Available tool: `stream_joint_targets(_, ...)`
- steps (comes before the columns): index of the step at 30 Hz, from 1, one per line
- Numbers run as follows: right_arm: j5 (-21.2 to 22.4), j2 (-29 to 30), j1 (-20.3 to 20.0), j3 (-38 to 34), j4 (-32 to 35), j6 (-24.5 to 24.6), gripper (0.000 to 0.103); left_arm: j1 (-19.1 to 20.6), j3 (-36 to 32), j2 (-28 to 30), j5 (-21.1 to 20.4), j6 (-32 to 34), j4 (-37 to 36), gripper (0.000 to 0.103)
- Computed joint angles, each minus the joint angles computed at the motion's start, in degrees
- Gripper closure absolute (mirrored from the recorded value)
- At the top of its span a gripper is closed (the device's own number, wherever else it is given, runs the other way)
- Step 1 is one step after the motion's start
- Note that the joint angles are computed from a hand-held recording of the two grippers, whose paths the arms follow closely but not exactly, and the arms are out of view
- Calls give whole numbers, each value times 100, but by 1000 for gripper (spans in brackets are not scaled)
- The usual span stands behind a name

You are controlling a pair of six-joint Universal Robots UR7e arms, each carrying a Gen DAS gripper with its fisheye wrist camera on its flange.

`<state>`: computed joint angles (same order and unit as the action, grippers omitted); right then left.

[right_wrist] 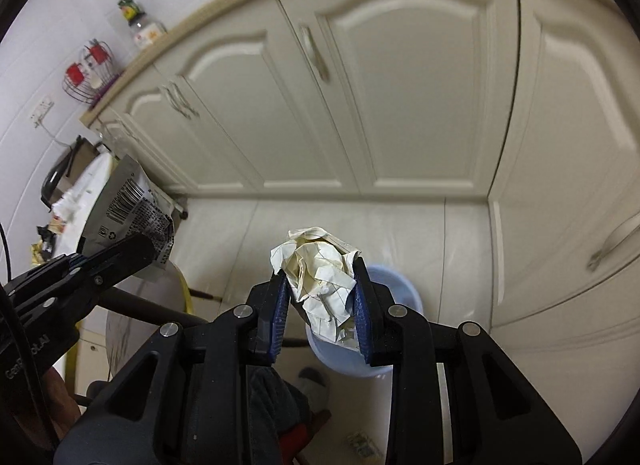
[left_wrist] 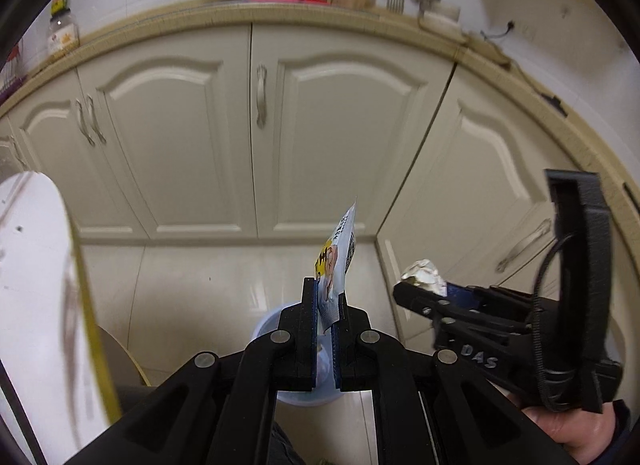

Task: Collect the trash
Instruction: 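Carry the crumpled paper and wrapper over the blue bin and open both tools, then return both open tools to the table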

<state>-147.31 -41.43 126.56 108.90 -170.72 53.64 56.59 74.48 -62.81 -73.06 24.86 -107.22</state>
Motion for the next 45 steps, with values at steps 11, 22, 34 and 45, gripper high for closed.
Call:
stream_joint_targets(11,1016,339,-931,384,-910,-141,64,-25,-284,822,667,-290,127,62)
stream_joint_targets(22,797,231,-934,567,-891,386,0,-54,97,513,889,-339,-257,45)
stream_joint_targets(34,139,-31,-401,268,32,1125,0,-159,282,-236,582,-324,-296,34)
stream_joint_targets(45,-771,271,480,-1119,693,615,0,-11,-14,-1086,522,-300,-531,13)
